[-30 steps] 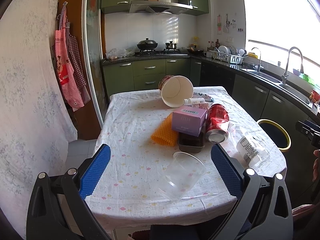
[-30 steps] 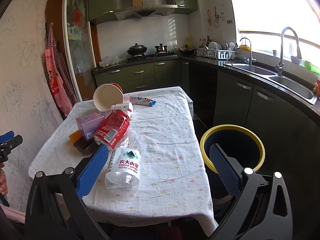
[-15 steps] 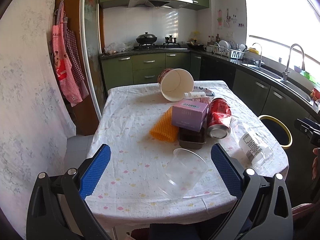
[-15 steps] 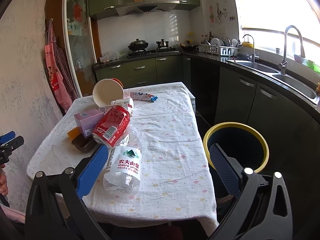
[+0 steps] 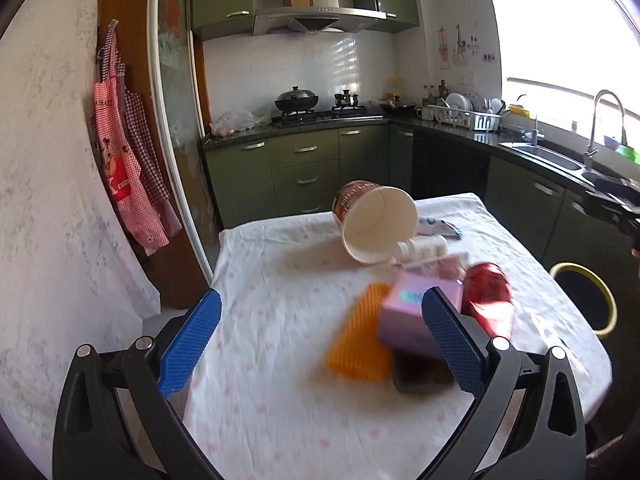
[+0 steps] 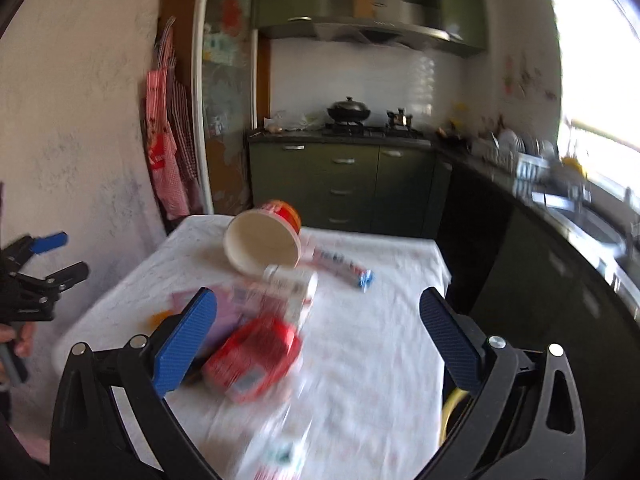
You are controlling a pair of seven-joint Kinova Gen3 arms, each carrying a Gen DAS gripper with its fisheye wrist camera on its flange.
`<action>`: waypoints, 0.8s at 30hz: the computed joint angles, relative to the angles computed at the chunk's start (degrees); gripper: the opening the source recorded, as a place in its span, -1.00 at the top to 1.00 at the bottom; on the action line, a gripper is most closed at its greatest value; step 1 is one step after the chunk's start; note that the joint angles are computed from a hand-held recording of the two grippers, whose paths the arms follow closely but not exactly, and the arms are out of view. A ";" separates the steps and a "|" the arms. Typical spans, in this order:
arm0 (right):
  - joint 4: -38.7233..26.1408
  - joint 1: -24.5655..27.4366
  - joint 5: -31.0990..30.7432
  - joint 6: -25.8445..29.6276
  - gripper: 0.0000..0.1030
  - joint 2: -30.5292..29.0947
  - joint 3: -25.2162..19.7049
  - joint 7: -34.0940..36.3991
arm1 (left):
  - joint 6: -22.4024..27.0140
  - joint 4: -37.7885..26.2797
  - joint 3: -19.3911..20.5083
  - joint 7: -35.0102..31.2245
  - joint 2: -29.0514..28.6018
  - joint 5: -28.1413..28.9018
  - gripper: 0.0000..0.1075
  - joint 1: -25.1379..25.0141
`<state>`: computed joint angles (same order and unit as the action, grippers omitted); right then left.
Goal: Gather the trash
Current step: 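Grasp the red noodle cup with the right gripper, then carry the noodle cup over the yellow bin and open the right gripper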
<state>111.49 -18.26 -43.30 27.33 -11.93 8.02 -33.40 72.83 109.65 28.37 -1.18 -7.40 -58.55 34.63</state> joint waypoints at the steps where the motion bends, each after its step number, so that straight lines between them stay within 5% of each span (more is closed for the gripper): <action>1: -1.71 -0.54 -1.46 -0.01 -0.87 2.46 -0.32 2.17 | -1.24 -0.19 -1.05 -0.70 0.37 -0.28 -0.85 -0.65; 4: -7.17 -2.54 -0.26 -2.76 -0.59 10.42 -2.88 3.83 | -6.87 -0.64 -4.65 -2.86 1.58 -0.83 -0.85 -3.04; 9: -20.27 -3.37 11.28 0.99 -0.25 23.61 -5.81 -2.13 | -12.21 -1.57 -8.21 -4.99 4.34 -2.12 -0.85 -5.77; 14: -30.60 -13.55 22.93 1.91 -0.05 33.78 1.65 -9.61 | -17.50 -1.04 -11.23 -6.38 4.85 -1.98 -0.85 -7.91; 18: -34.53 -17.11 32.25 -0.22 0.24 38.24 3.35 -16.61 | -20.10 0.24 -12.05 -6.18 4.67 -2.01 -0.85 -9.23; 20: -35.79 -16.75 36.26 -0.97 0.72 39.52 2.38 -20.37 | -21.31 0.82 -12.30 -6.47 4.23 -1.53 -0.85 -9.89; 24: -43.30 -12.38 38.47 5.06 0.88 42.42 -2.63 -25.38 | -20.85 1.39 -11.64 -6.40 3.64 -1.45 -0.85 -10.59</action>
